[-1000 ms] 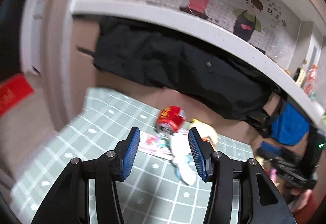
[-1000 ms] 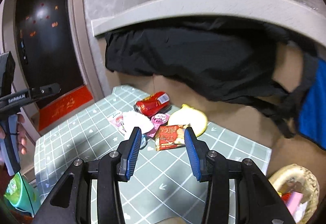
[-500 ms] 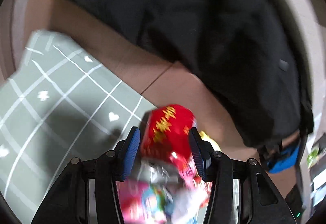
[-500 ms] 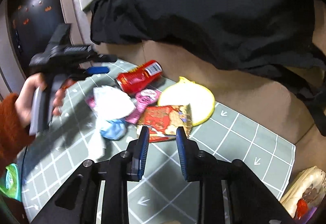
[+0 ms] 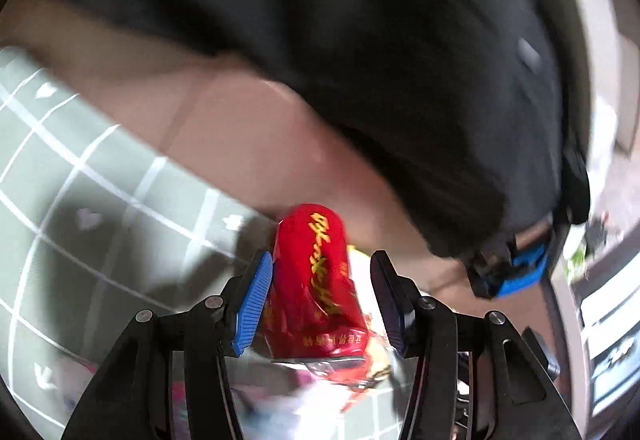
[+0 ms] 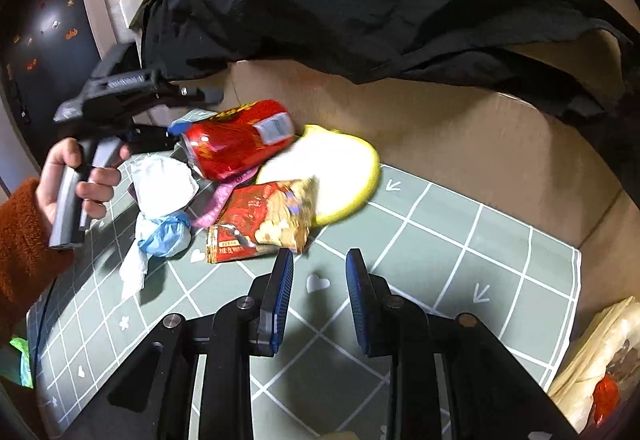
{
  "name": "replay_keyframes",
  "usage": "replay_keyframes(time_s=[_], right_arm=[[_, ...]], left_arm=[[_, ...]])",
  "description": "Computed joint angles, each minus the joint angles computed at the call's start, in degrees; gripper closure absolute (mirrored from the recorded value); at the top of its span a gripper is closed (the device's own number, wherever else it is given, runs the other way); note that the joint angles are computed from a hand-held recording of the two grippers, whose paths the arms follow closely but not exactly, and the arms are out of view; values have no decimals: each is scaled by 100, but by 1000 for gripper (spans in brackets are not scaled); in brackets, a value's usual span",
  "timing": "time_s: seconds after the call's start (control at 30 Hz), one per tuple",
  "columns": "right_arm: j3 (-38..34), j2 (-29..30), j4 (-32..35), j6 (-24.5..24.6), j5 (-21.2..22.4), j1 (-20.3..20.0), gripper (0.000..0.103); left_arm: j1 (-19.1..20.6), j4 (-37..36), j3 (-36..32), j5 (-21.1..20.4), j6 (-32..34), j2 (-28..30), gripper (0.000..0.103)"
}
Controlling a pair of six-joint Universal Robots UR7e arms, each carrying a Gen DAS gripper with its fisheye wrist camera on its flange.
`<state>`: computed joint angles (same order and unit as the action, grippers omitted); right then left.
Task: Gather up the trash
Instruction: 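Grasp the red drink can with the left gripper and lift it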
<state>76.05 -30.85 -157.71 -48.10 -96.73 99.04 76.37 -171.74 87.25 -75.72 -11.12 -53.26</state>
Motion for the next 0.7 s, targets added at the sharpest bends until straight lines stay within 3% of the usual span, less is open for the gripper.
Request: replay_keyframes(time_s=[0.13,0.2,0.53,0.7], right_arm=[[268,-142,-234,-194,-71,-11,77],[392,-219,-356,-290,-95,-22,77],[742,-631,-264,-181,52,-208,77],[342,-462,270,-78,394,-87,77]], left_arm=[[-404,405,-171,813,332,223,52],[-503,619,-278,977,237,357,52],[-375,587,-532,738,-731,663,52],[-305,478,-382,444,-906,546,52]])
